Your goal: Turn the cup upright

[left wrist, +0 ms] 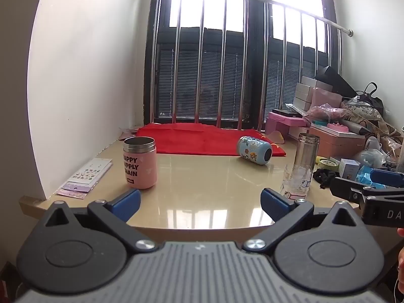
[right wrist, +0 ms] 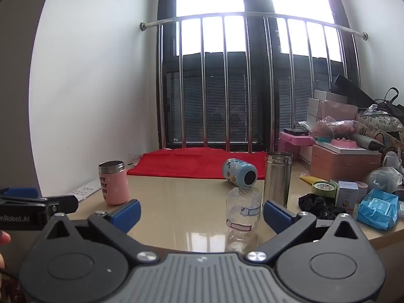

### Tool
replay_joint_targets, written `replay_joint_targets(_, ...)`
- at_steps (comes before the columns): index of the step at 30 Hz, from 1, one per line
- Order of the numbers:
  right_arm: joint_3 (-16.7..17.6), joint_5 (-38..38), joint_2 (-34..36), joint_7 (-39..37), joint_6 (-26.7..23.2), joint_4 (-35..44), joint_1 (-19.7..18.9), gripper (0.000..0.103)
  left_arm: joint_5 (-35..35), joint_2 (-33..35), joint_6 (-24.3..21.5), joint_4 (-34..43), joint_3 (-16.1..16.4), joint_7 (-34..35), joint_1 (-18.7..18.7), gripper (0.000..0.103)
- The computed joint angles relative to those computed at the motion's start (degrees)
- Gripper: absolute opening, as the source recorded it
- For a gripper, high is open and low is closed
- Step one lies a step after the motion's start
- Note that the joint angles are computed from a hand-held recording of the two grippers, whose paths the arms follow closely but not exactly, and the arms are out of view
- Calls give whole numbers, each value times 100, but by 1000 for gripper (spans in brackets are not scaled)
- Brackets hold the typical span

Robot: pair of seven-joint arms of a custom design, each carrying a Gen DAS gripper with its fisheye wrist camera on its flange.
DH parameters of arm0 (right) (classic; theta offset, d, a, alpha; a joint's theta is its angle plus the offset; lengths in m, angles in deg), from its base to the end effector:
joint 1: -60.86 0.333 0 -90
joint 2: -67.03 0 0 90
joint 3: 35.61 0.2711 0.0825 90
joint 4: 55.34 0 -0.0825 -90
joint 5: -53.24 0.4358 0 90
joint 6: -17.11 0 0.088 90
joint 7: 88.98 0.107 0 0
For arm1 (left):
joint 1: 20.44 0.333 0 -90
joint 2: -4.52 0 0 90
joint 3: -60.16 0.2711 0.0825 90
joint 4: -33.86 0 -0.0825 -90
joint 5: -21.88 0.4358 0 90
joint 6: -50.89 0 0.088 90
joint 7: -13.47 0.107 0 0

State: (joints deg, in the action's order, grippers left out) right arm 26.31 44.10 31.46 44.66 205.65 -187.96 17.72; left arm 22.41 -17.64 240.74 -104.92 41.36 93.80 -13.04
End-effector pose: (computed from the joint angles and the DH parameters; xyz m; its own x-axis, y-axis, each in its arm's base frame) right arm 0.5022 0.2607 0.5274 0.1026 -0.9934 -0.0516 -0.2468 0.0248 -0.9688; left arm 0.5197 -0.1187 0.5355 -0.1286 -0.9912 0.0307 -0.3058 0.0102 -0.9521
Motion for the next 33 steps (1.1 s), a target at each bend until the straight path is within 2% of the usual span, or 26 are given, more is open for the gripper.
replay_joint_targets(7, 26, 7, -19, 11, 4, 1, -22, 103, 33, 25, -25, 21, 116, 6, -96, 103)
replay_joint_targets(8, 31, 12, -25, 14, 8, -1, -27, 103, 52, 31, -22, 20, 209, 24, -172, 103)
replay_joint_targets(33, 80, 27, -30, 9, 9, 9, -65, 103, 67, 5, -49, 17, 172, -27, -143, 103)
